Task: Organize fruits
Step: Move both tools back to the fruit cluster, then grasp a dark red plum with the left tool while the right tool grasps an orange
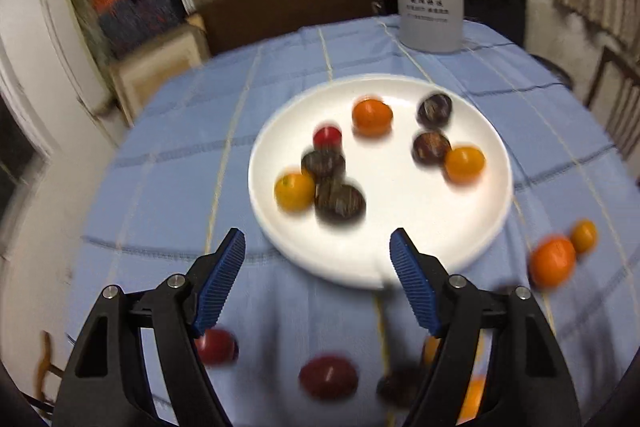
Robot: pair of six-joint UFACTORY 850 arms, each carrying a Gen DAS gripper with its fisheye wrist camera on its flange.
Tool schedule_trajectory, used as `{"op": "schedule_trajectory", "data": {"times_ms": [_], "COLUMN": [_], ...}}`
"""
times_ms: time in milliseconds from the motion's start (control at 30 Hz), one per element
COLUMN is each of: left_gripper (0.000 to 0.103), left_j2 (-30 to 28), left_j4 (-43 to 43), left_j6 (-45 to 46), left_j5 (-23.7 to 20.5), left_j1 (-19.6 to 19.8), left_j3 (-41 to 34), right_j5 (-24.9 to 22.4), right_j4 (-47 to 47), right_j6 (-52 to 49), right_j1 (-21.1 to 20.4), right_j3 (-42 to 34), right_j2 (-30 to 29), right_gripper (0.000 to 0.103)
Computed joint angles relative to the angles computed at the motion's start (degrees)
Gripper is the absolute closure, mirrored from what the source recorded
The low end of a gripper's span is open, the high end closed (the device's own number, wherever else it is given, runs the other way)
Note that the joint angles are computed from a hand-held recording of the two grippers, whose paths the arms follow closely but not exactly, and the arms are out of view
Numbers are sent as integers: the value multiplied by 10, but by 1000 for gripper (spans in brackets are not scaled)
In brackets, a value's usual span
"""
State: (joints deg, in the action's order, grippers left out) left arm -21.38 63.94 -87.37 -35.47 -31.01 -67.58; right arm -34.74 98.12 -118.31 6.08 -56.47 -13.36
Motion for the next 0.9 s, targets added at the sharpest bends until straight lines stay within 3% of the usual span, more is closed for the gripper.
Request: {"op": "schedule_trajectory", "data": {"times_ms": [133, 200, 333, 433, 533, 567, 900], "left_gripper": [30, 30, 30, 30, 30, 30, 31], "left_j2": [78, 101, 117, 108, 104, 100, 52], "left_j4": [-42, -35, -11, -10, -24, -25, -35], "left_j6": [27, 29, 31, 32, 43, 45, 52], "left_j5": [118, 142, 136, 130, 145, 147, 162], "left_j1": [19, 14, -8, -10, 1, 3, 22], "left_j3": [109, 147, 188, 190, 187, 182, 131], "right_j5": [45, 36, 48, 75, 93, 97, 64], "right_j4": [-75, -120, -128, -142, -189, -196, -169], "right_j6": [25, 63, 60, 68, 124, 128, 104], "right_j1": [17, 24, 49, 72, 85, 87, 49], "right_j3": [29, 31, 33, 23, 7, 5, 12], "right_j2": [-21, -31, -39, -49, -61, -64, -52], "right_gripper": [17, 17, 18, 30, 49, 69, 69]}}
